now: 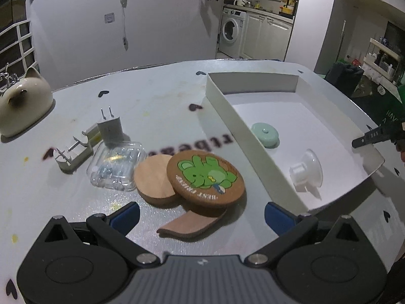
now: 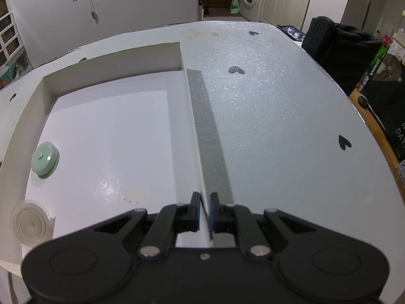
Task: Organize rigid objects
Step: 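Grasp the wooden paddle-shaped piece with the left tool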
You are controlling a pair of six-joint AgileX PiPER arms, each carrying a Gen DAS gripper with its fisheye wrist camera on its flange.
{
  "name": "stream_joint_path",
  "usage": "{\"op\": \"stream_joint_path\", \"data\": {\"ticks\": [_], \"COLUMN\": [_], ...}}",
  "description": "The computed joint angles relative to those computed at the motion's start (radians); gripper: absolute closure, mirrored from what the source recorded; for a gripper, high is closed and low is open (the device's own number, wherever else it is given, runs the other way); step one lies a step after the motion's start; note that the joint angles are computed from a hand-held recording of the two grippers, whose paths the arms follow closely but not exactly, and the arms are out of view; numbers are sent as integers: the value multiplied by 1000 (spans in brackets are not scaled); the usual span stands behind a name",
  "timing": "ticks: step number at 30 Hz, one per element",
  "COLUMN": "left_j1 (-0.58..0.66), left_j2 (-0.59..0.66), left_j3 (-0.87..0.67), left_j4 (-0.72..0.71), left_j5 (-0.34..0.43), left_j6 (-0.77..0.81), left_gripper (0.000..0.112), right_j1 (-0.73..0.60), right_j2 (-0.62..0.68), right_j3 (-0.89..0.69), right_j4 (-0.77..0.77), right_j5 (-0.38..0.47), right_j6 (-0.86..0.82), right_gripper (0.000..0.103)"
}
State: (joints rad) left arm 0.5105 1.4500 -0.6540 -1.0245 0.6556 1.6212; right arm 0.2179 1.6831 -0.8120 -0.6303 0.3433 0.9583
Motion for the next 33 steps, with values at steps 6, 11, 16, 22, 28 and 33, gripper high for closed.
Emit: {"op": "stream_joint_path", "data": {"ticks": [6, 11, 16, 22, 28, 33], "left_j1": [-5, -28, -67, -93, -101, -75], "left_j2": [55, 120, 195, 205, 181, 147], "left_j3": [17, 3, -47, -54, -47, -22], "left_j4": [-69, -107, -80, -38, 17, 75], "left_j5": [-23, -46, -69, -60, -48, -15], "left_j6": [131, 231, 241, 244, 204, 160], "left_gripper": [9, 21, 35, 58, 84, 86], "right_j1": [1, -4, -13, -16, -16, -14], "right_j2": [18, 36, 47, 51, 54, 55], "right_j3": [-15, -26, -36, -39, -40, -39], "right_j4": [16, 35, 67, 76, 79, 75], "right_j5": [8, 9, 7, 5, 3, 2], "right_j6": [-19, -37, -74, -86, -90, -84], "right_gripper": [94, 94, 93, 93, 94, 94]}}
